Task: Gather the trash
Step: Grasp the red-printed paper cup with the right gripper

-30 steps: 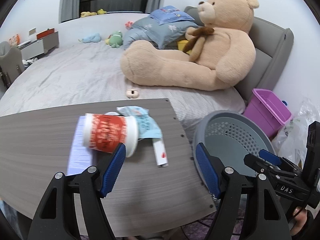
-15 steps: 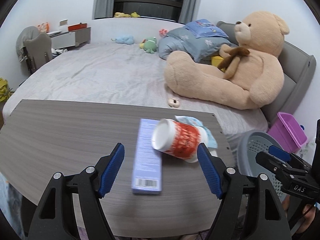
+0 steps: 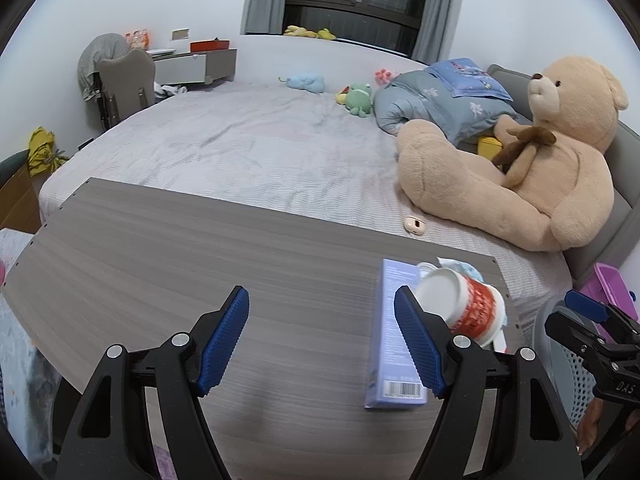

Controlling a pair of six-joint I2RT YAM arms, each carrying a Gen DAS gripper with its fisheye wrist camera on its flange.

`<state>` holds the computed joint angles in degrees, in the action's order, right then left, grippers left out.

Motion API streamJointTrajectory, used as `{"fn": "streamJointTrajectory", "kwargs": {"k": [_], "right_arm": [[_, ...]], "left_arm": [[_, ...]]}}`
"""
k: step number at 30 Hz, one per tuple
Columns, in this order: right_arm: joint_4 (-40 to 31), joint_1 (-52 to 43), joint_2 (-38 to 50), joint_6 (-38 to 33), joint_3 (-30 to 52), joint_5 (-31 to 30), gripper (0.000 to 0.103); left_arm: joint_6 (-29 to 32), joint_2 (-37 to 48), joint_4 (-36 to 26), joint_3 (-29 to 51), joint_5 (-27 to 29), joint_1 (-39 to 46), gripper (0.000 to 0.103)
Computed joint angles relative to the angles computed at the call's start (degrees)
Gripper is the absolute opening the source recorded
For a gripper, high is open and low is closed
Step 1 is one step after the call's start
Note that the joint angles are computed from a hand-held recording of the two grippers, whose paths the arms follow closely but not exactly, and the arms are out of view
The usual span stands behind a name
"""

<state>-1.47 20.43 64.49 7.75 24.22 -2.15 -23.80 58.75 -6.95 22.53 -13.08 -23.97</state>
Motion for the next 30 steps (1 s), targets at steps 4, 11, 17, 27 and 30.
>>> {"fn": "streamJointTrajectory", "kwargs": {"k": [4, 11, 17, 27, 30], "right_arm": [[-0.62, 3.00, 3.89, -3.03, 3.65, 0.14, 0.093], [-2.55, 7.84, 11.54, -10.56, 9.98, 2.39, 0.093], [-4.22, 9.76, 19.43, -17.84, 15.63, 5.44, 0.093], [-3.52, 13.15, 29.24, -26.17, 20.47, 13.63, 0.092], [-3.08, 13.75, 31.83, -27.90, 21.75, 16.23, 0.092]], "left_arm": [[1.23, 0.70, 0.73, -0.24, 2.48, 4.45, 0.072], [1.63, 0.96, 1.26, -0.66, 3.75, 8.03, 0.072], [1.53, 0.91, 1.60, -1.16, 4.64, 9.75, 0.072], [1.74, 0.59, 2.31, -2.30, 6.35, 12.11, 0.072], [1.51, 0.61, 2.55, -2.54, 6.64, 12.28, 0.072]]}}
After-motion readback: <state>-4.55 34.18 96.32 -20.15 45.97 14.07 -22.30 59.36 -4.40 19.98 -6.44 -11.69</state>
